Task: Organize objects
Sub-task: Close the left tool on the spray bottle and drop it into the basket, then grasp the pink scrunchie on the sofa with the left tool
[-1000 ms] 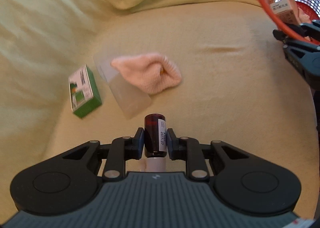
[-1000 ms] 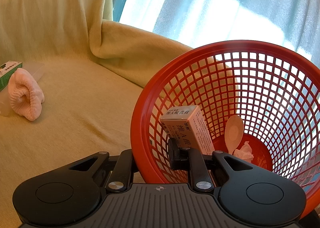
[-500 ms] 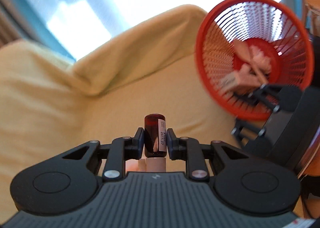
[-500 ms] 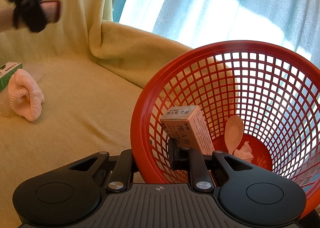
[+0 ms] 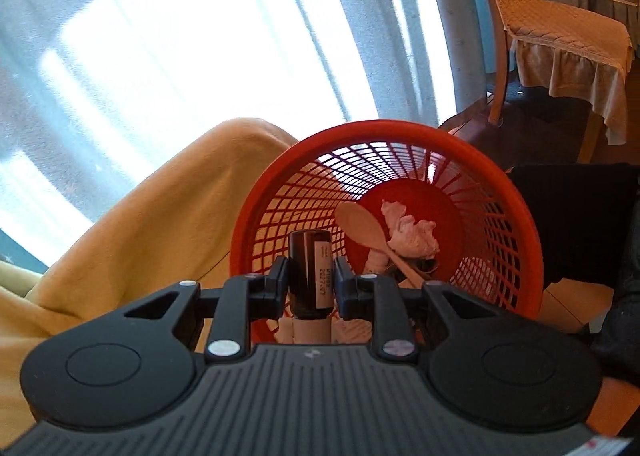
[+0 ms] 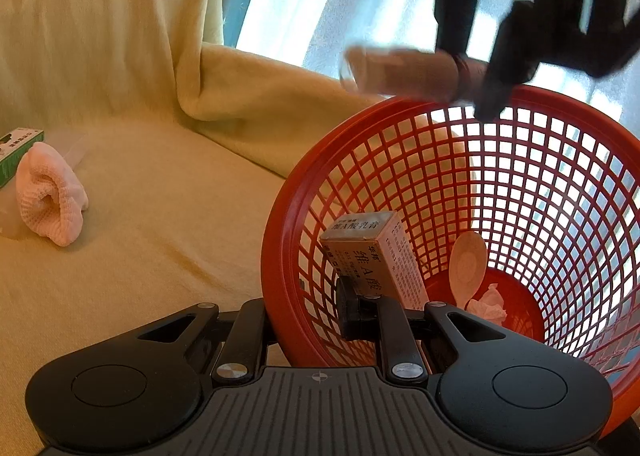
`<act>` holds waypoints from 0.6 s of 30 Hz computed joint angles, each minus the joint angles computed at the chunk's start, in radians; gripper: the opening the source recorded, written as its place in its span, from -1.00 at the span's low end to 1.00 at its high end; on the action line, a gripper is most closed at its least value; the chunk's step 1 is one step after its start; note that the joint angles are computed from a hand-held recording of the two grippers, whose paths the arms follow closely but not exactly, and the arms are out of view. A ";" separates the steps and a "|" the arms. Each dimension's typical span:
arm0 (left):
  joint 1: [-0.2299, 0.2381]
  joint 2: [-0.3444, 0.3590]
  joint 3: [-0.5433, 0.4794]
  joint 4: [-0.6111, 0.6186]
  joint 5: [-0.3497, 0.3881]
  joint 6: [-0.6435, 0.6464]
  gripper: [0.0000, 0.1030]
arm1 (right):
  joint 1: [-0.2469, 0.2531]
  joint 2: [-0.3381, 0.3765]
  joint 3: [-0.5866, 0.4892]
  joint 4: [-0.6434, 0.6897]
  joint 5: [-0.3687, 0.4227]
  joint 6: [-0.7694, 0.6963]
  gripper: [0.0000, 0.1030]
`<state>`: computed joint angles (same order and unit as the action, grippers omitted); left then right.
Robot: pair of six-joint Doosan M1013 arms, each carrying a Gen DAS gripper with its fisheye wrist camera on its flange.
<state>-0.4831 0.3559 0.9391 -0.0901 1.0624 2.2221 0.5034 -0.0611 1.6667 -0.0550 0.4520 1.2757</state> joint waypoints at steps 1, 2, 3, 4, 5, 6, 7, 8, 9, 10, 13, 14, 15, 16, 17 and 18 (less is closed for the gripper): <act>-0.003 0.006 -0.002 -0.005 -0.005 -0.008 -0.57 | 0.000 0.000 0.000 -0.001 -0.001 0.002 -0.74; -0.003 0.011 -0.005 -0.011 -0.005 -0.012 -0.57 | 0.001 0.001 -0.001 -0.003 0.000 0.005 -0.74; -0.003 0.015 -0.005 -0.011 -0.013 -0.018 -0.57 | 0.002 0.002 -0.002 -0.005 0.000 0.007 -0.74; -0.003 0.014 -0.003 -0.008 -0.023 -0.028 -0.56 | 0.003 0.002 -0.002 -0.005 0.000 0.007 -0.74; 0.001 0.010 0.003 -0.013 -0.034 -0.038 -0.56 | 0.001 0.002 -0.002 -0.002 0.000 0.004 -0.74; 0.004 0.006 0.007 -0.017 -0.041 -0.046 -0.56 | 0.002 0.003 -0.003 -0.001 0.001 0.006 -0.74; 0.008 0.000 0.012 -0.015 -0.049 -0.058 -0.56 | 0.004 0.005 -0.006 -0.007 0.004 0.014 -0.74; 0.011 -0.006 0.018 -0.006 -0.058 -0.070 -0.56 | 0.005 0.007 -0.008 -0.010 0.003 0.020 -0.74; 0.013 -0.013 0.025 0.007 -0.065 -0.085 -0.56 | 0.007 0.008 -0.009 -0.016 0.003 0.026 -0.74; 0.016 -0.020 0.032 0.019 -0.071 -0.098 -0.56 | 0.009 0.010 -0.010 -0.021 0.004 0.028 -0.74; 0.029 -0.046 0.060 0.054 -0.088 -0.142 -0.56 | 0.010 0.011 -0.011 -0.025 0.004 0.031 -0.74; 0.035 -0.056 0.072 0.072 -0.091 -0.158 -0.55 | 0.010 0.012 -0.012 -0.022 0.004 0.031 -0.74; 0.040 -0.065 0.085 0.093 -0.093 -0.175 -0.52 | 0.010 0.013 -0.013 -0.021 0.004 0.032 -0.74; 0.047 -0.075 0.098 0.120 -0.092 -0.198 -0.46 | 0.010 0.014 -0.014 -0.020 0.004 0.031 -0.74; 0.053 -0.084 0.111 0.147 -0.094 -0.224 -0.45 | 0.011 0.014 -0.014 -0.022 0.004 0.033 -0.74; 0.062 -0.094 0.123 0.173 -0.088 -0.252 -0.45 | 0.010 0.013 -0.014 -0.021 0.004 0.030 -0.74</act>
